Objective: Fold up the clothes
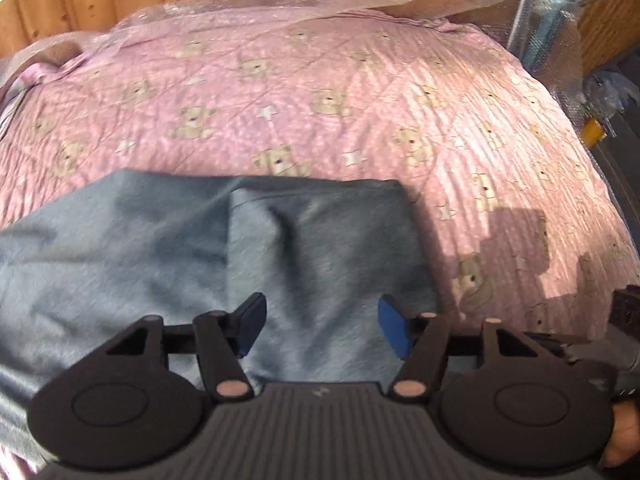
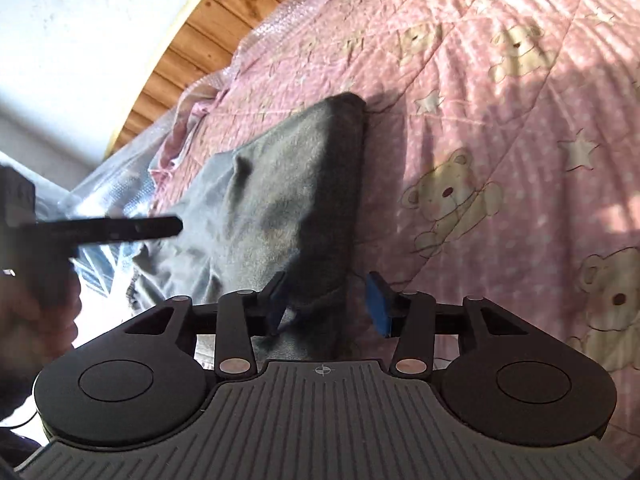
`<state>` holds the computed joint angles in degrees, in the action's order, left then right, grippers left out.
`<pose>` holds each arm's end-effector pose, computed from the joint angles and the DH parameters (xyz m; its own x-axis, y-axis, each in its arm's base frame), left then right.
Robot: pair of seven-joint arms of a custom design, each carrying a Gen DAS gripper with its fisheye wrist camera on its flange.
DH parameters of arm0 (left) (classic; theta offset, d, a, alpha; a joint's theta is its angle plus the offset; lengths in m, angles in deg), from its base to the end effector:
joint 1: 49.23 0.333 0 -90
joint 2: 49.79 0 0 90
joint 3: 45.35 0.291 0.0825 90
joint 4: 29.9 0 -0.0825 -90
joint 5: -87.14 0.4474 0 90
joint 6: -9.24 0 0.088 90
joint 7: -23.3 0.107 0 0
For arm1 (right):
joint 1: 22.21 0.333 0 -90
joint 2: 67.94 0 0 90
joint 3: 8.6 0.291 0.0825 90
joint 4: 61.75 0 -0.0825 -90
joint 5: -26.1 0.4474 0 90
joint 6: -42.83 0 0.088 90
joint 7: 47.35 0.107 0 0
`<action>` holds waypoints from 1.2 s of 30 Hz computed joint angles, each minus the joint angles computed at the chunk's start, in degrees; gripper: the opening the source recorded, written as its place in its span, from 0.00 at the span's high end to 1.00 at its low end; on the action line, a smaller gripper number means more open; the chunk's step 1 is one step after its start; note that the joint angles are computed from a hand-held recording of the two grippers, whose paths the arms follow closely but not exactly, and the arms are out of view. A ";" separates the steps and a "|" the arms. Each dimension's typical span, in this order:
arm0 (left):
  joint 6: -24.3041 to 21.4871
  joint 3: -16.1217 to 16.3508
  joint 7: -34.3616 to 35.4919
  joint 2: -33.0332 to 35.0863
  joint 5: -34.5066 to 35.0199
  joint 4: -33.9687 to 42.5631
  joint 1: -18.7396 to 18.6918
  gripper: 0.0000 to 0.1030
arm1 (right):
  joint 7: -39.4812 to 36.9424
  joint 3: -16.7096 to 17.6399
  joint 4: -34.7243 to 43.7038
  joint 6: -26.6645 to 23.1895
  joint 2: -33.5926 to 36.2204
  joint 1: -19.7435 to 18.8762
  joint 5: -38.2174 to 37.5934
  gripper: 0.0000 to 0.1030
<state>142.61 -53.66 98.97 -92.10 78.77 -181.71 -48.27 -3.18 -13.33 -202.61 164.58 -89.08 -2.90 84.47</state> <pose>0.4357 -0.0554 0.4669 0.1865 -0.9727 0.1380 -0.8976 -0.2259 -0.3784 0.4776 0.1644 0.3992 0.4933 -0.5592 -0.6662 -0.8691 -0.2850 -0.4043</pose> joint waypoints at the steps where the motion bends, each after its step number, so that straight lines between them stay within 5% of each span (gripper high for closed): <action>1: -0.30 -0.63 0.57 4.21 0.37 3.22 -0.38 0.25 | -1.50 0.30 -0.36 0.31 -0.40 0.42 0.09 0.81; 6: -6.39 -5.09 1.60 26.57 10.46 20.71 -0.96 0.25 | -10.68 0.68 -5.35 6.31 -7.43 4.02 2.37 0.88; 7: -8.20 -5.85 1.36 29.62 14.77 22.82 -1.36 0.33 | -11.70 0.32 -5.74 6.62 -7.94 4.75 2.77 0.88; 8: -9.83 -6.62 1.00 32.05 19.99 24.21 -1.86 0.63 | -12.65 0.00 -6.07 6.86 -8.36 5.39 3.13 0.88; 10: -9.60 -5.93 1.25 32.03 23.50 23.43 -3.26 0.71 | -12.84 -0.16 -6.86 8.38 -8.96 5.94 3.31 0.86; 12: -8.88 -4.15 1.13 29.91 21.47 22.12 -4.13 0.81 | -11.36 -0.97 -6.89 8.47 -8.70 5.77 3.05 0.71; 14: -8.74 -2.89 0.93 28.42 19.20 21.44 -4.25 0.83 | -10.69 -2.18 -7.22 10.20 -8.23 5.94 6.46 0.32; 15: -8.74 -2.38 0.83 27.76 18.04 21.19 -4.15 0.83 | -10.33 -2.62 -6.58 10.29 -7.00 6.14 8.09 0.30; 16: -8.76 -1.93 0.72 27.11 16.87 20.96 -3.99 0.83 | -9.83 -3.32 -4.94 8.38 -4.55 6.36 9.47 0.31; 18: -9.03 -1.64 0.09 26.99 15.40 21.35 -3.62 0.84 | -10.12 -4.50 -1.31 0.92 0.99 6.08 11.59 0.46; 19: -9.19 -1.53 -0.28 27.07 14.76 21.64 -3.45 0.84 | -9.33 -4.95 0.12 -2.27 3.12 6.22 11.07 0.74; 22: -9.01 -1.50 -1.37 26.42 13.85 21.39 -3.06 0.86 | -9.85 -3.47 -0.94 -7.09 2.18 2.80 9.06 0.75; 23: -8.75 -1.49 -1.66 26.37 13.70 21.33 -2.91 0.86 | -9.85 -3.51 -1.49 -9.82 1.38 1.49 7.27 0.87; 26: -8.25 -1.31 -1.96 26.53 12.98 21.20 -2.59 0.86 | -11.47 -3.31 -3.63 -17.56 -1.79 -1.85 0.62 0.94; 28: -8.31 -1.41 -1.66 26.60 12.99 21.32 -2.59 0.86 | -12.55 -3.44 -4.34 -20.94 -3.53 -3.32 -2.45 0.94; 30: -8.35 -1.59 -1.74 26.68 13.15 21.37 -2.62 0.86 | -11.54 -3.46 -4.74 -18.40 -4.89 -4.35 -0.12 0.87; 32: -8.36 -1.71 -2.19 26.73 13.35 21.44 -2.59 0.86 | -11.05 -3.11 -4.63 -12.93 -5.27 -4.36 3.95 0.58; 33: -8.32 -1.75 -2.52 26.77 13.48 21.47 -2.55 0.86 | -11.40 -2.70 -3.92 -9.62 -4.32 -3.65 6.88 0.53; 36: -8.16 -1.79 -4.12 26.67 13.88 21.65 -2.29 0.86 | -11.71 -1.32 1.49 -9.60 3.47 -1.71 8.56 0.56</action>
<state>134.45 -55.44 94.85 -65.43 92.64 -160.06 -50.56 -14.89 -14.64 -201.12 154.98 -85.61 -4.61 93.03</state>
